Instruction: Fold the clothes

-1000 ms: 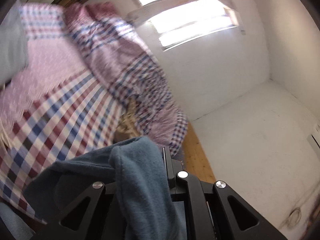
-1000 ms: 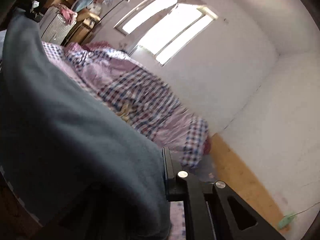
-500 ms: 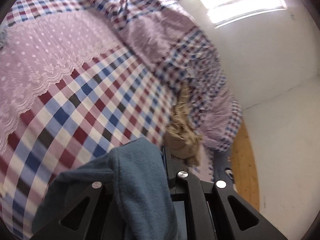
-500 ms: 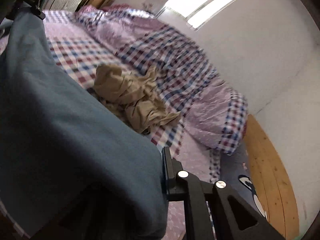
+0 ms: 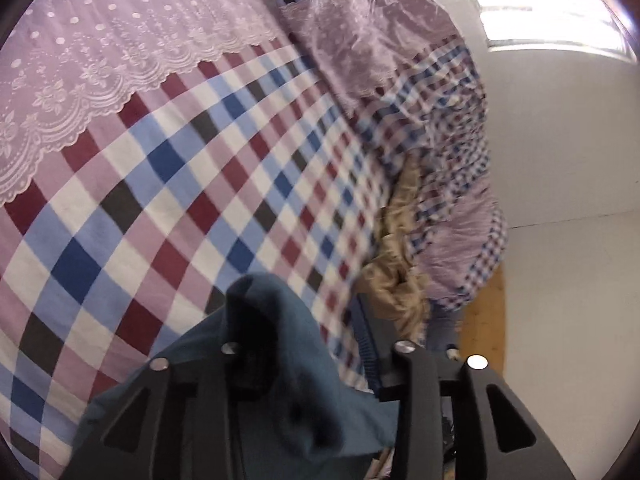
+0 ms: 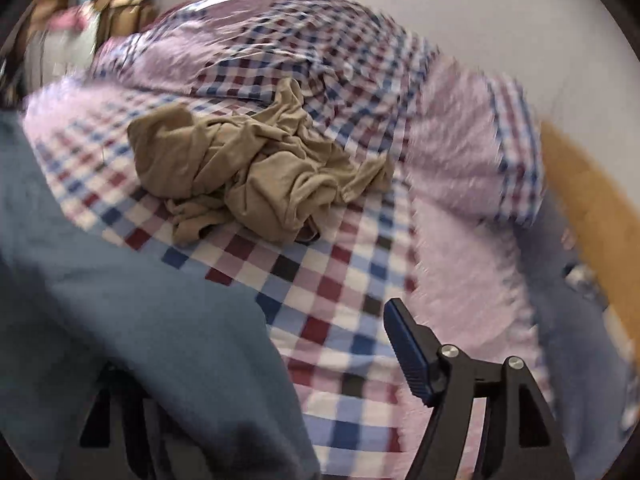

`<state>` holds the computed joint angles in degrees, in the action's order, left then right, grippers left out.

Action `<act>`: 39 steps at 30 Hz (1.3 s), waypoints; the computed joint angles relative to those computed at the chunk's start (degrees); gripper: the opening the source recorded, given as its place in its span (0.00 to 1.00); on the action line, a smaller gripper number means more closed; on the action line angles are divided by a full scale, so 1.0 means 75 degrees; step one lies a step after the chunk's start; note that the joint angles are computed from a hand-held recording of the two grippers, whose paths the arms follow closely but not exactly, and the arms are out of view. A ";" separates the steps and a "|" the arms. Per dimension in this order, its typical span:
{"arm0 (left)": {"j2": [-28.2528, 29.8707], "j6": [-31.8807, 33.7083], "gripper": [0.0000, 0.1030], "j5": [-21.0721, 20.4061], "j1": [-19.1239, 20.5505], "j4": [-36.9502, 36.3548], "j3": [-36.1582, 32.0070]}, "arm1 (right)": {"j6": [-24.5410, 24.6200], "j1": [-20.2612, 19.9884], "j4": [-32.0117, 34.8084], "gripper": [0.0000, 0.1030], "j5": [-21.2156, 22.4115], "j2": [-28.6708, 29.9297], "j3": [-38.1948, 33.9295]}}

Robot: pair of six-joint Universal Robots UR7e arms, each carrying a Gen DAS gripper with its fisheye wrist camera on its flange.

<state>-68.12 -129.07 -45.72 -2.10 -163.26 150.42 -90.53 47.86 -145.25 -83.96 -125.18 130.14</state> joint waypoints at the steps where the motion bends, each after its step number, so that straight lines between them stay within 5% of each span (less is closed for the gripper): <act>1: -0.0266 -0.0301 0.40 0.0162 -0.0129 0.0682 -0.0042 | 0.0252 0.0195 0.0199 0.73 -0.0334 0.0184 -0.0190; 5: -0.1313 -0.2036 0.71 0.0859 -0.0761 0.3738 -0.0194 | 0.0062 0.1033 0.0242 0.73 -0.1579 0.0626 -0.0491; 11: -0.1683 -0.2786 0.73 0.0496 -0.1116 0.5444 -0.0352 | -0.1238 0.2224 -0.0373 0.77 -0.3069 0.0849 -0.0438; 18: -0.0713 -0.1497 0.73 0.0287 -0.1270 0.3966 -0.0319 | -0.1481 0.3414 0.0172 0.78 -0.4820 0.1493 -0.1000; 22: -0.0358 -0.1253 0.73 0.0232 -0.1475 0.3969 -0.0508 | -0.1461 0.3585 0.0840 0.79 -0.5260 0.1771 -0.1445; 24: -0.0296 -0.1379 0.73 0.0251 -0.1597 0.4136 -0.0532 | -0.1916 0.3632 0.0140 0.79 -0.5327 0.1848 -0.1374; 28: -0.0171 -0.1771 0.73 0.0292 -0.1813 0.4755 -0.0620 | -0.3258 0.3598 -0.2551 0.79 -0.5005 0.2059 -0.0926; 30: -0.0124 -0.1904 0.73 0.0366 -0.1862 0.4863 -0.0595 | -0.3732 0.3326 -0.4150 0.80 -0.3901 0.2008 -0.0679; 32: -0.0079 -0.2003 0.73 0.0401 -0.1903 0.4894 -0.0570 | -0.3282 0.3040 -0.4788 0.80 -0.2985 0.1790 -0.0489; 36: -0.0002 -0.1833 0.73 0.0403 -0.1920 0.4950 -0.0621 | -0.1556 0.2346 -0.3152 0.80 -0.1869 0.0667 -0.0325; 39: 0.0023 -0.1556 0.73 0.0206 -0.1929 0.5084 -0.0709 | -0.0633 0.1138 -0.1402 0.80 -0.0499 -0.0517 -0.0124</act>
